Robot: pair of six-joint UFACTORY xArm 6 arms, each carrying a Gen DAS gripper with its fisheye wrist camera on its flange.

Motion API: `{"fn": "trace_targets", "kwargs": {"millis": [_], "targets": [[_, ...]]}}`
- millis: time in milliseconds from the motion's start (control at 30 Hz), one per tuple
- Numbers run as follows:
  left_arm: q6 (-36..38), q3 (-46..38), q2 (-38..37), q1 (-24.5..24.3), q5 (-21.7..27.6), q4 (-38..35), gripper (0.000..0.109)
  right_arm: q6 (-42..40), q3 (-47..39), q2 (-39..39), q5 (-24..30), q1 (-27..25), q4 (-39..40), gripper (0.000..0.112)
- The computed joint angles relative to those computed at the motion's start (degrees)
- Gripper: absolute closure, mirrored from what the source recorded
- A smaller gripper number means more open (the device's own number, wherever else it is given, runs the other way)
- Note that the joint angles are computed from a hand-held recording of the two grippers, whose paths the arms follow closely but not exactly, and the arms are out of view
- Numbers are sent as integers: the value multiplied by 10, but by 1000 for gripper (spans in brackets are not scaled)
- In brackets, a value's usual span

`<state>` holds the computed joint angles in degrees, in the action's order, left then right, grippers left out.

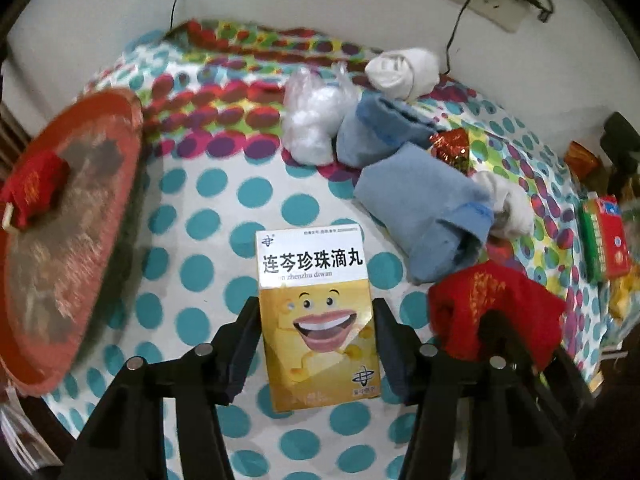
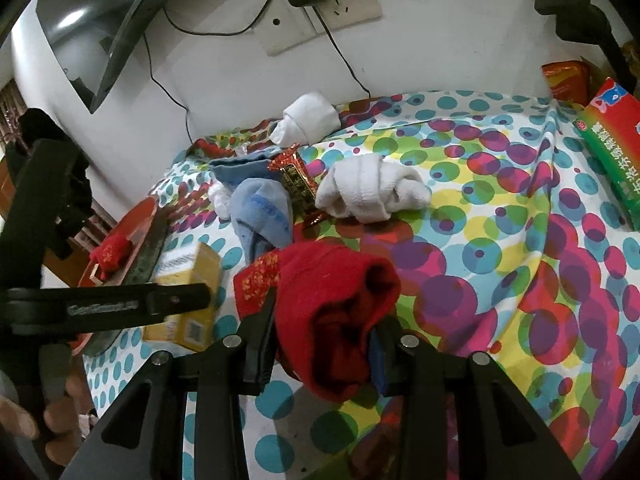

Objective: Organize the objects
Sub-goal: 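Carry the yellow box onto the red tray and open the left gripper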

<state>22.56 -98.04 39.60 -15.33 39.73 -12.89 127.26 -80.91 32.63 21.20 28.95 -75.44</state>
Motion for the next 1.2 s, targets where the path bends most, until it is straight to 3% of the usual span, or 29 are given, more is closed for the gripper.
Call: {"fn": "trace_targets", "kwargs": {"millis": [167,400,900,1200], "targets": [[51,38,-31,6,-41,-8,53,-29,-7,4,13,5,29,76],[111,52,-53,17,-49,-46,53,-48,-14,9,25,7,54,76],[179,15,-52,55,-32,-87,53,-101,-29,16,60,19,104,76],[175,-50,-19,78,-19,-75,53,-119,-34,19,71,22,118,75]]}}
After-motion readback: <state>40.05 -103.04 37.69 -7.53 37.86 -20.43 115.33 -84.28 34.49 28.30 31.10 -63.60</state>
